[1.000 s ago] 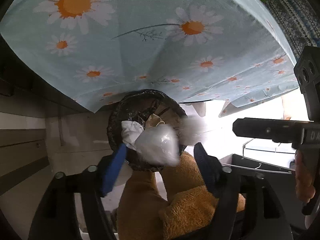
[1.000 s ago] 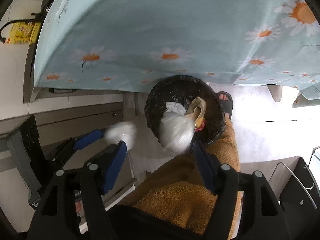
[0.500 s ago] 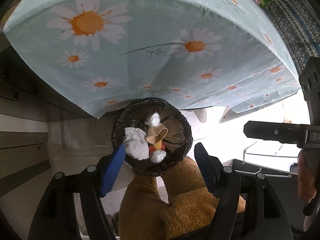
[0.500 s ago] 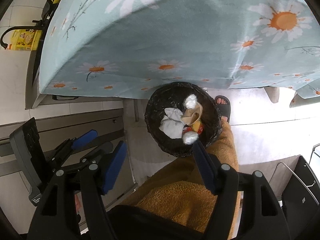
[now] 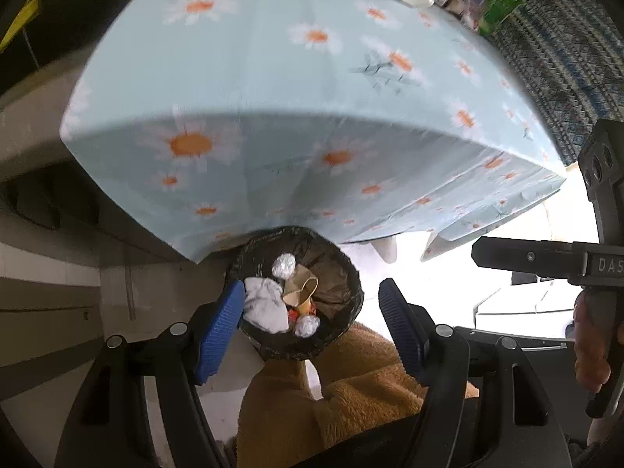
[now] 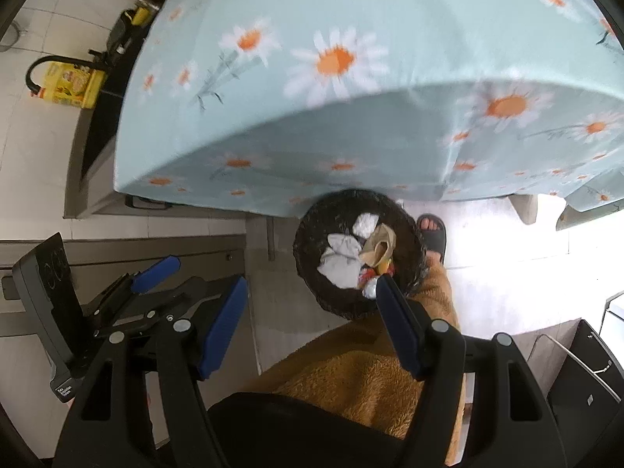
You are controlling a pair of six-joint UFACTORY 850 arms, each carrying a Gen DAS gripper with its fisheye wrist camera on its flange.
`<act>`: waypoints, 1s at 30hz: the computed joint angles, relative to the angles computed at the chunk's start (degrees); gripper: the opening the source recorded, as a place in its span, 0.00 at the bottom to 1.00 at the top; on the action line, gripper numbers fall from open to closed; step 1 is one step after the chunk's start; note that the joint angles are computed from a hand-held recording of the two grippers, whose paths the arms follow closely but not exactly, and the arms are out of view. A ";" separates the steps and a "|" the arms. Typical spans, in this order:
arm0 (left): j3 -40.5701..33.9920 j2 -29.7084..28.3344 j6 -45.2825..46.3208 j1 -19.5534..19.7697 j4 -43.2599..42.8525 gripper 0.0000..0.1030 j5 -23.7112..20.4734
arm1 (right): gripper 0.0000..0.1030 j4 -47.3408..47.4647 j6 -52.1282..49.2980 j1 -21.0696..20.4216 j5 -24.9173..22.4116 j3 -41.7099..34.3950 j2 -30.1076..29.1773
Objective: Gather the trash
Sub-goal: 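Raise both tools back toward the white paper cup and foil cup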
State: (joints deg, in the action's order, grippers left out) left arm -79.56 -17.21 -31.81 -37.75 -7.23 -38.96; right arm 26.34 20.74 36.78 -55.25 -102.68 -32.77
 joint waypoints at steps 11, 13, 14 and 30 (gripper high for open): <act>-4.48 1.35 -2.18 -1.15 6.82 0.67 0.23 | 0.67 -3.96 2.82 -0.19 4.40 0.90 4.07; -5.59 1.29 -2.52 -1.20 8.05 0.67 0.19 | 0.67 -4.72 3.38 -0.31 4.67 0.36 4.27; -6.14 1.19 -2.62 -1.18 8.49 0.67 0.17 | 0.67 -5.10 3.56 -0.40 4.83 0.05 4.34; -15.70 -3.40 -9.65 0.90 14.89 0.67 -0.50 | 0.76 -9.57 -1.64 -4.91 -1.18 -17.49 -4.32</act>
State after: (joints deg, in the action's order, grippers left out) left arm -95.26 -20.61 -41.46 -36.85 7.66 -39.46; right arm 16.77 19.11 31.86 -56.43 -120.16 -37.09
